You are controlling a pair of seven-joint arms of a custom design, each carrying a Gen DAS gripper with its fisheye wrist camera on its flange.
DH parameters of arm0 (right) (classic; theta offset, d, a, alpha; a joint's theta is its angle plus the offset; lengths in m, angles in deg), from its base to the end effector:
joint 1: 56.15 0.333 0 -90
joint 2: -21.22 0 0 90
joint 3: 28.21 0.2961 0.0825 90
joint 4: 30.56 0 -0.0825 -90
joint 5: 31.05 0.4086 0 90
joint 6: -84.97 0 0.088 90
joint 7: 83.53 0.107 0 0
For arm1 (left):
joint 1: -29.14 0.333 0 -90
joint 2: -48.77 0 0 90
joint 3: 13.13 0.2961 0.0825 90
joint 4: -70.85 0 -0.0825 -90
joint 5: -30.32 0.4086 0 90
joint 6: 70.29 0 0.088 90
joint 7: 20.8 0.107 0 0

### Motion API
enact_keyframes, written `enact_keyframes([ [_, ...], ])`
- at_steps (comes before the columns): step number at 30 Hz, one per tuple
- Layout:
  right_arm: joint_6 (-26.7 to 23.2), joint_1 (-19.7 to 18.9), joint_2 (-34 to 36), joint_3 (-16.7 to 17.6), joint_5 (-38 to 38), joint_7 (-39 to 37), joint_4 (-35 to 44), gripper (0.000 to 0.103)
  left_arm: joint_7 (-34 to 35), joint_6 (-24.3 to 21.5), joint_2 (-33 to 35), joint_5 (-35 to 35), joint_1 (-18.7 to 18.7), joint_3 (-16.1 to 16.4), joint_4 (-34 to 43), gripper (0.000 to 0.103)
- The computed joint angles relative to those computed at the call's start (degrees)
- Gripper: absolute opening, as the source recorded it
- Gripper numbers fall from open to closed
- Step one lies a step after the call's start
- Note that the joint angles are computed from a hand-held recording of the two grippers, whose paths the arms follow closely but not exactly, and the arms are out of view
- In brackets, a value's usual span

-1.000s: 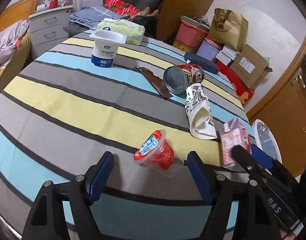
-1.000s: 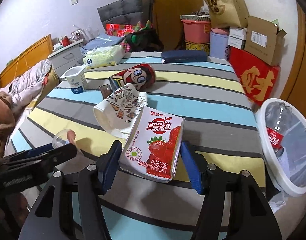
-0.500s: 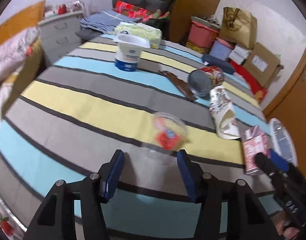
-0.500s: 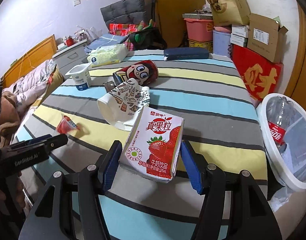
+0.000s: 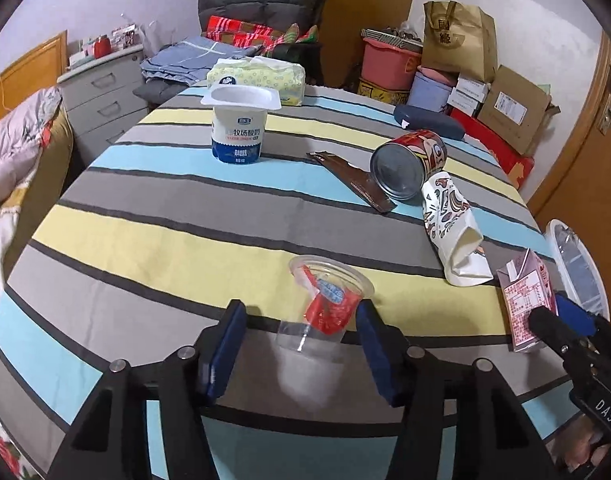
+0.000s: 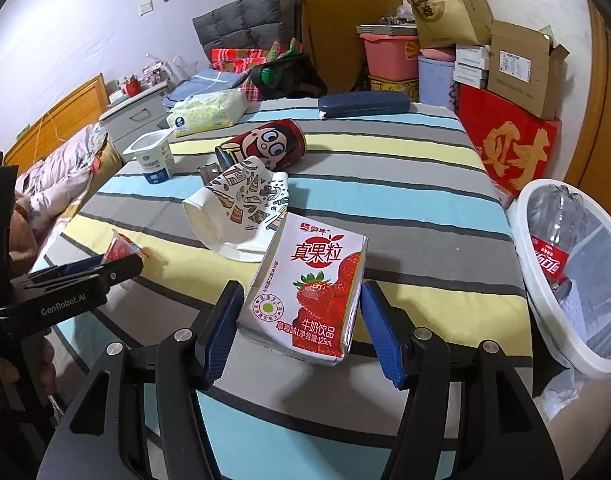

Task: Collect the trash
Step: 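Grasp the strawberry milk carton with the right tool while the left tool grasps the clear plastic cup, then carry the milk carton with the right tool while the left tool carries the cup over the bin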

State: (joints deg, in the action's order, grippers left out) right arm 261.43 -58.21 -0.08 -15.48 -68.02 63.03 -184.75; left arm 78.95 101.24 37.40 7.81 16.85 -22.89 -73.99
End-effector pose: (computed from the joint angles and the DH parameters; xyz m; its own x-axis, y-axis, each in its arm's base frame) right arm 0.4360 0.1294 0.3845 -0.1000 -0.9863 -0.1314 -0.7094 0.1633 -0.6857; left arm 0.4805 -0.1652 0.3838 -0.2392 -0.9600 0.1456 -0.7889 0.1047 -0.6055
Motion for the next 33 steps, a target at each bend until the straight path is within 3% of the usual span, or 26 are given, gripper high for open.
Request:
enact_keyframes([
  [1, 0.1, -0.5, -0.1, 0.5, -0.3, 0.4, 0.0, 0.062, 2.1, 0.1, -0.1, -2.0, -1.4, 1.1, 0.0, 0.041],
  [5, 0.1, -1.5, -0.4, 1.3, -1.0, 1.4, -0.2, 0.062, 7.3, -0.5, -0.6, -6.6, -3.8, 2.6, 0.0, 0.033],
  [18, 0.8, -4.5, -3.2, 3.7, -3.1, 4.6, -1.7, 0.062, 11.1, 0.0, -4.0, -10.6, -5.9, 1.9, -1.7, 0.032],
  [33, 1.1, -8.3, -11.4, 5.6, -1.3, 6.0, -6.9, 0.062, 14.9, 0.5, -8.6, -14.5, -12.9, 2.5, -2.7, 0.032],
])
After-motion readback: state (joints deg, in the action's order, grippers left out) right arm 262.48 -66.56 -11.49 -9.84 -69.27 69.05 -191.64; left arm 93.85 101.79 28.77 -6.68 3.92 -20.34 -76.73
